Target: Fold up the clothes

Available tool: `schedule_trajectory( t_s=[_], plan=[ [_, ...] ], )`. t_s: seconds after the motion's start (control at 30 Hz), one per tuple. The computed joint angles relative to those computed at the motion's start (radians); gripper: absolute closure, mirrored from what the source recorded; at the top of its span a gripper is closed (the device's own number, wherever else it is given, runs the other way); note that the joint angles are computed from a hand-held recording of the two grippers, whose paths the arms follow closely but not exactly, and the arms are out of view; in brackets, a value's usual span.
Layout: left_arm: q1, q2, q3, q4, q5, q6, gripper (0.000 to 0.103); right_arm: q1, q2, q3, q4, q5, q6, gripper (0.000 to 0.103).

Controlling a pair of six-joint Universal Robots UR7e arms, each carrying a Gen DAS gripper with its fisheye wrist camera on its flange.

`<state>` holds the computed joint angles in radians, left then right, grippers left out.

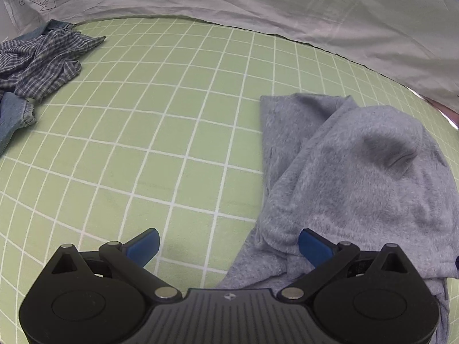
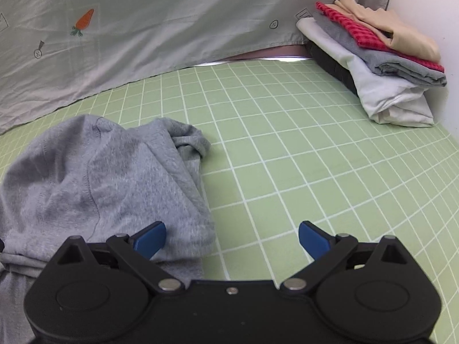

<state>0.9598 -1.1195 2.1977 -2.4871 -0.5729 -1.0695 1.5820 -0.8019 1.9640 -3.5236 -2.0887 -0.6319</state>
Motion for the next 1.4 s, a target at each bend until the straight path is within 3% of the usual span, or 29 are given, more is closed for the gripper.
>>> schedule_trajectory(
  t_s=[0.27,0.43,0.53,0.67,0.87,1.13,1.4],
  plan=[
    [-0.082,-0.060,0.065,0.016,0.041,-0.060,0.001,0.007,-0.060,0.057,-0.024,0.069,-0.014,0.003],
    [-0.157,-0.146,0.142,0.151,0.039,-0.224,0.001,-0.005,-0.137,0.157,-0.023,0.109,-0.011,0.001],
    [-0.195,-0.197,0.189,0.249,0.005,-0.326,0.001,-0.022,-0.187,0.222,0.013,0.138,0.001,0.000],
    [-0.242,-0.252,0.254,0.344,-0.069,-0.431,0.001,-0.044,-0.223,0.293,0.060,0.117,-0.009,0.000],
    [-0.315,-0.298,0.347,0.382,-0.185,-0.510,0.001,-0.081,-0.270,0.408,0.061,0.078,-0.022,0.000],
    [-0.396,-0.268,0.415,0.334,-0.271,-0.533,0.000,-0.116,-0.297,0.505,0.009,0.038,-0.051,0.000],
    [-0.461,-0.241,0.443,0.259,-0.320,-0.479,0.000,-0.125,-0.317,0.555,-0.025,0.042,-0.090,0.000]
  ],
)
